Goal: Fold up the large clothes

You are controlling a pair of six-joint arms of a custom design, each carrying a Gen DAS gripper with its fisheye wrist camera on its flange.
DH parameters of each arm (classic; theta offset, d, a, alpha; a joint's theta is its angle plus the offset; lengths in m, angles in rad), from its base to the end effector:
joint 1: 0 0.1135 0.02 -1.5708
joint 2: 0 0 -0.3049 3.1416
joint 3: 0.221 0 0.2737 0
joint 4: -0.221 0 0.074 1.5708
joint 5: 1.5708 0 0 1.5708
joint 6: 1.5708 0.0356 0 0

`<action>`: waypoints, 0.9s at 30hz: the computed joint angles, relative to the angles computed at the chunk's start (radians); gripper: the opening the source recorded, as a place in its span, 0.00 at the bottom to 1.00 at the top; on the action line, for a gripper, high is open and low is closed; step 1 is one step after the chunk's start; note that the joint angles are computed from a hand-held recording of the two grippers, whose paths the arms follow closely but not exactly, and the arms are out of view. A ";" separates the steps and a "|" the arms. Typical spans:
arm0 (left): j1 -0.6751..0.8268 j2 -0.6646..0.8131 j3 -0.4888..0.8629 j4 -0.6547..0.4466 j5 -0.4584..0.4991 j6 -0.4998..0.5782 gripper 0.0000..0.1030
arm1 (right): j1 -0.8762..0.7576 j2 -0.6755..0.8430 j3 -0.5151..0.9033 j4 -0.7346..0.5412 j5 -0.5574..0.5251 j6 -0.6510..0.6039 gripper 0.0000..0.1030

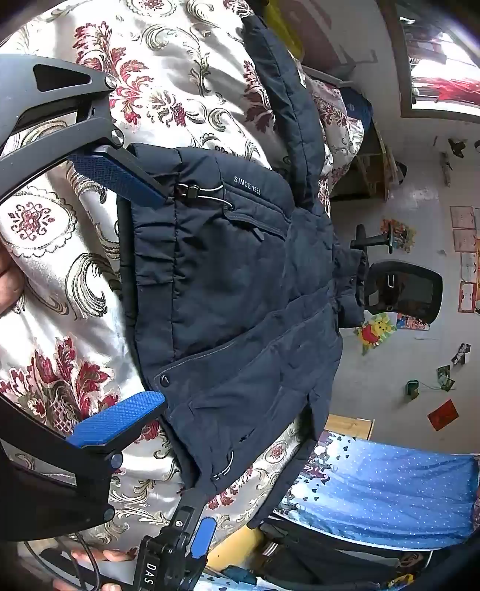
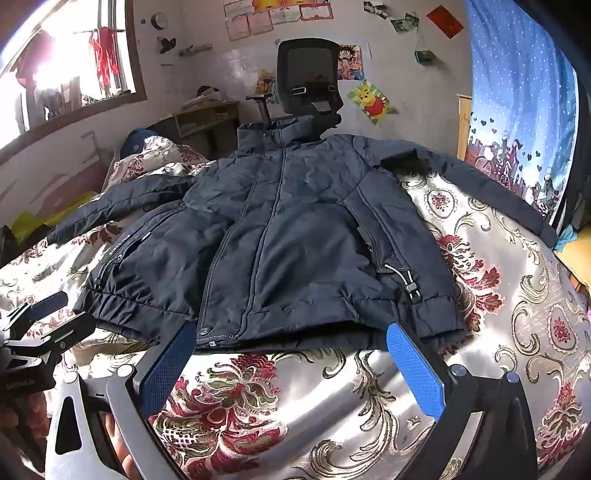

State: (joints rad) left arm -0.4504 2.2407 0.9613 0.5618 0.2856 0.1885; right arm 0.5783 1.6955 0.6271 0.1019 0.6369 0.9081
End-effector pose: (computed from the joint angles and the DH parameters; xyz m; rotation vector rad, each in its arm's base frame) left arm 0.3782 -0.1940 0.0428 0.8617 2.1282 -0.4626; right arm 0.2606 0.1448 0.1264 0.6061 2.2133 -0.0727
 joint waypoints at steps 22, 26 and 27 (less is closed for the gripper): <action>0.009 -0.005 -0.001 -0.005 0.005 0.007 0.95 | 0.002 0.004 -0.008 0.013 -0.004 0.006 1.00; 0.010 -0.006 -0.001 -0.006 0.006 0.008 0.95 | 0.000 0.007 -0.008 0.016 -0.006 0.007 1.00; 0.010 -0.006 -0.001 -0.006 0.005 0.009 0.95 | 0.001 0.007 -0.008 0.015 -0.007 0.008 1.00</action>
State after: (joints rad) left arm -0.4405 2.2350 0.9606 0.5558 0.2907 0.1971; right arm 0.5790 1.7022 0.6188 0.1170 0.6300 0.9159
